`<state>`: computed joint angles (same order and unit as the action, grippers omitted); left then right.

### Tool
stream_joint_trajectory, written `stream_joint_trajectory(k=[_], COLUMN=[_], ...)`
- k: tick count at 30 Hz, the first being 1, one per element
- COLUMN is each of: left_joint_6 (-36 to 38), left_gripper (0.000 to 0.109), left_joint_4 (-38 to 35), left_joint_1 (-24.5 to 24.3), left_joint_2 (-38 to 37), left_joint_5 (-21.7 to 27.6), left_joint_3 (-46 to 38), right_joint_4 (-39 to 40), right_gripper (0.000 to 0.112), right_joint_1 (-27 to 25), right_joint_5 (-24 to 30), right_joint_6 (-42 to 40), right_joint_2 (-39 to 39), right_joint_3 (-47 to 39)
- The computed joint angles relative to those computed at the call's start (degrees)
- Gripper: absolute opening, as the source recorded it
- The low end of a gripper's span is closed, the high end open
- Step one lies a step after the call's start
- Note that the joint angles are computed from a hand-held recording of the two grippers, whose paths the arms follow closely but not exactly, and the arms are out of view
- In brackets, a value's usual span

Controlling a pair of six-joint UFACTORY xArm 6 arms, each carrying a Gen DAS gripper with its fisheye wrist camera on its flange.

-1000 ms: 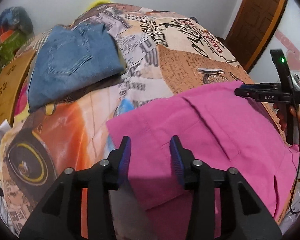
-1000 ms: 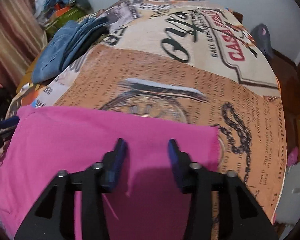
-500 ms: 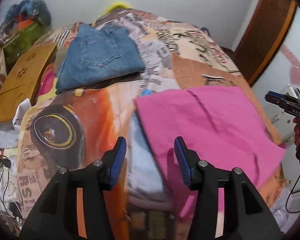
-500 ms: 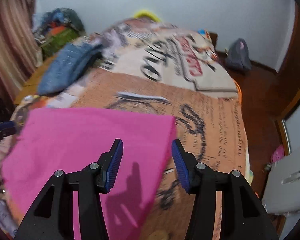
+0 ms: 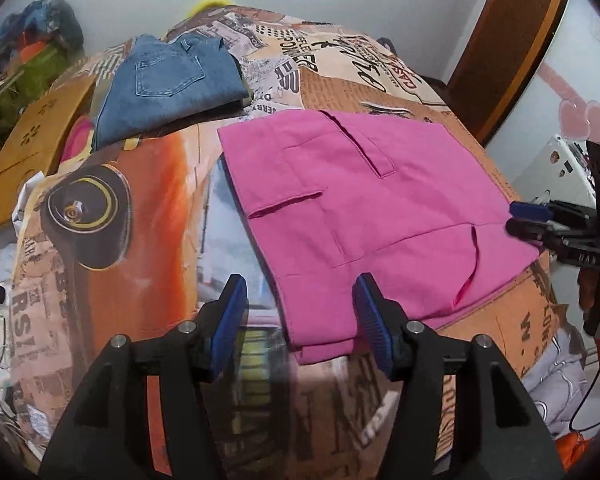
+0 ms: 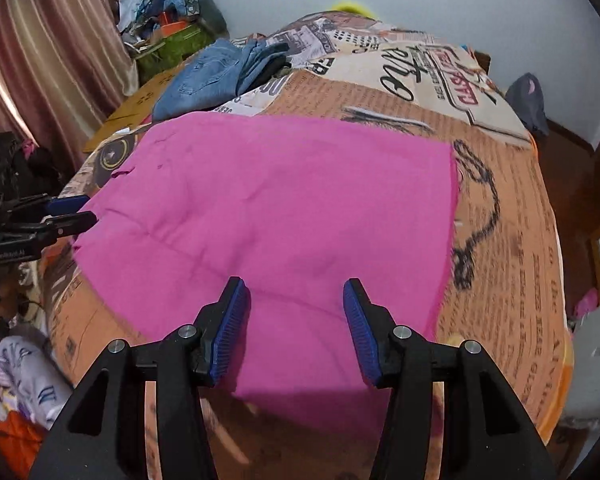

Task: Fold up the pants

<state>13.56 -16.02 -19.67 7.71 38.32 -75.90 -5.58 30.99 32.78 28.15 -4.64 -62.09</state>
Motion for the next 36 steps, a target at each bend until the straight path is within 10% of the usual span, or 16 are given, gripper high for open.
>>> stream_joint_trajectory(k=[9, 17, 25, 28, 36], left_joint_6=[-8.43, -9.65, -7.03, -6.82, -8.75], left_gripper=[0.056, 0.031, 0.012, 0.008, 0.003], left_joint_4=[6.55, 3.14, 0.95, 3.92, 11.49], left_joint_1=[2.34, 3.34, 2.8, 2.07, 0.97], left_joint_2=[13.13, 31.8, 32.26, 30.53, 26.66], left_joint_5=[0.86, 12.87, 12.1, 9.62, 3.37], left_joint_3=[-18.41, -44.14, -42.67, -39.59, -32.95], right_joint_4=[-7.65, -6.17, 1.52, 9.02, -2.71], right_gripper=[0.047, 0.047, 0.045, 0.013, 0.003], right_joint_1=[-5.64, -12.17, -14.72, -15.26, -14.05], right_joint_5=[2.42, 0.8, 2.33, 0.71, -4.25], right_joint_6=[6.22, 5.06, -2.48, -7.51, -1.11], right_joint_2=[-0.91, 10.95, 22.32, 23.63, 21.58], right_joint_3=[-2.29, -12.25, -21.58, -21.53, -18.68])
